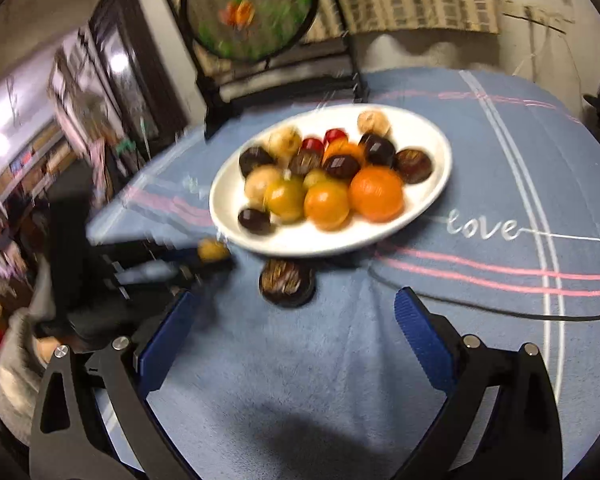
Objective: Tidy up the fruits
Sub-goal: 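Grasp the small yellow fruit with the left tool while the right tool grasps the dark brown mottled fruit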
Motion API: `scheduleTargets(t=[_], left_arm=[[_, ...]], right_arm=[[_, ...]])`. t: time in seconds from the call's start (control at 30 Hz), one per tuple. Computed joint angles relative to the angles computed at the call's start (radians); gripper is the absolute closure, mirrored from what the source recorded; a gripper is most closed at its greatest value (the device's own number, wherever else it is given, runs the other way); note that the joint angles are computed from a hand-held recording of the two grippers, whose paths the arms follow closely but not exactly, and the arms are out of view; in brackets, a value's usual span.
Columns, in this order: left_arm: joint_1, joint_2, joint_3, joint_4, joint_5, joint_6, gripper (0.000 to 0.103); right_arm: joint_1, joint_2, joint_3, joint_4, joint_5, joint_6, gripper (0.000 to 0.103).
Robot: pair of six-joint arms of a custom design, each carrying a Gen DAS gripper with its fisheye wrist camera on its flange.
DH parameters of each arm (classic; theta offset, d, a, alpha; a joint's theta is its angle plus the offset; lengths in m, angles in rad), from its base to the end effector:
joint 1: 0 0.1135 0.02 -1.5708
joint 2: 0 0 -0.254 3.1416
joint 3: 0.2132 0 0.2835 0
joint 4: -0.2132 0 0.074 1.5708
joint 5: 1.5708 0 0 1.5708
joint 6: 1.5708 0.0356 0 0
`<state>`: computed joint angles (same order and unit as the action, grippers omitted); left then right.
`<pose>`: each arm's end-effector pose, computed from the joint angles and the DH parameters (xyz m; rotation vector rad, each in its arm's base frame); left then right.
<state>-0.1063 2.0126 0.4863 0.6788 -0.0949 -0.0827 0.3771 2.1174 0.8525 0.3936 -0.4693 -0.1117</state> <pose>0.2721 -0.0256 -0.0131 -0.0149 2.4134 0.0279 0.3295 0.1478 0.0034 -0.7915 2.3005 0.6913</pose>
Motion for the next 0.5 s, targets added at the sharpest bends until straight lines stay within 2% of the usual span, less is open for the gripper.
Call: scheduleTargets(t=[0.03,0.17,0.33,0.4,0.5], left_arm=[[0.005,0.004,0.001,-0.005,-0.017,-0.013,0.077],[0.019,-0.001,0.006,-0.029,-0.027,-0.026,0.077],[0.014,0.0,0.011,-0.043,-0.047,-0.025,0.077],[0.019,0.012,0.031,-0.056,-0.046,-0.022,0.077],[0.027,0.014,0.035,-0.059,-0.035,-0.021,0.077]], right_arm=[[0.021,0.007,0.002,0.002,0.032,-0.012,0.004],[0.107,0.055,0.06,-0.032,0.166,-0.057,0.024],[0.15,0.138,0.163,-0.079,0.236,-0.071,0.038],[0.164,0.156,0.188,-0.09,0.257,-0.074,0.048],[0.177,0.176,0.207,-0.088,0.284,-0.086,0.051]])
